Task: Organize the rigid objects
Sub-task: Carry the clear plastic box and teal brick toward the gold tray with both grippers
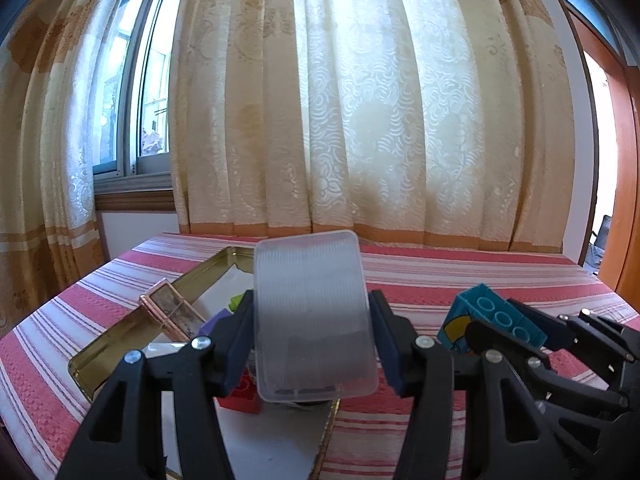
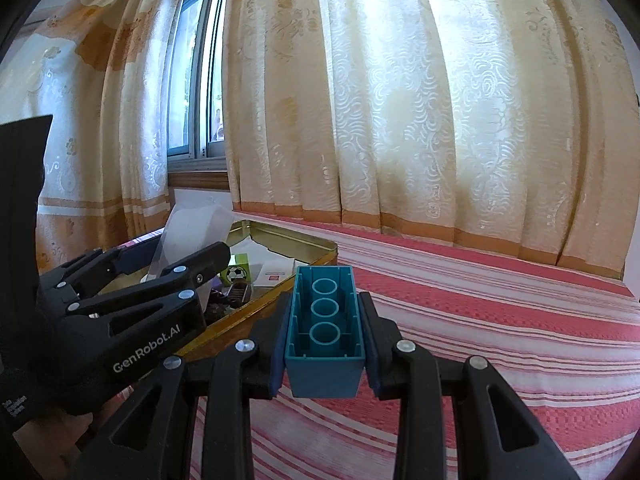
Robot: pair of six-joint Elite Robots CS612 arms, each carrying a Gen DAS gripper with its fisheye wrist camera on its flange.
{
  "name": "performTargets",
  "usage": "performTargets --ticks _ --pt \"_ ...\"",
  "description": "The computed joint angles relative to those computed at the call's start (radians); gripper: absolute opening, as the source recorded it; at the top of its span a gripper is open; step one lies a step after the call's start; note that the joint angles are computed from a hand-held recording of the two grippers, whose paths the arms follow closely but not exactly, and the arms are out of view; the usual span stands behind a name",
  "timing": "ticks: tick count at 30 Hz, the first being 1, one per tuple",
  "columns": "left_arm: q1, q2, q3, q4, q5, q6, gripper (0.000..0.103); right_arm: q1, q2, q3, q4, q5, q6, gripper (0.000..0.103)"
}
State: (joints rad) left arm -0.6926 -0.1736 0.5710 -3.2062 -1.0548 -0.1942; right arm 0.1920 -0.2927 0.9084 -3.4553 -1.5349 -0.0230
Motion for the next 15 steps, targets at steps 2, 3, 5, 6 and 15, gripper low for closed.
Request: performTargets --ticks 2,3,5,6,15 --pt "0.002 -0.001 0.003 -0.002 0.002 0.0 0.055 0.002 0.002 -0.004 0.002 -0.002 -0.004 0.034" --pt "0.003 -0.002 0.005 -0.003 0.003 0.0 0.055 0.003 0.003 -0.007 0.004 -0.002 -0.006 0.034" --pt "0.004 -0.004 0.009 -0.007 0.008 0.0 0.055 0.005 0.006 -0.014 0.011 0.0 -0.007 0.034" --pt "0.005 -0.005 0.011 -0.008 0.01 -0.002 0.055 0.005 0.007 -0.017 0.013 0.0 -0.006 0.034" --pt "0.013 -0.011 0.024 -0.019 0.027 -0.01 0.055 0.015 0.017 -0.041 0.032 0.01 -0.027 0.034"
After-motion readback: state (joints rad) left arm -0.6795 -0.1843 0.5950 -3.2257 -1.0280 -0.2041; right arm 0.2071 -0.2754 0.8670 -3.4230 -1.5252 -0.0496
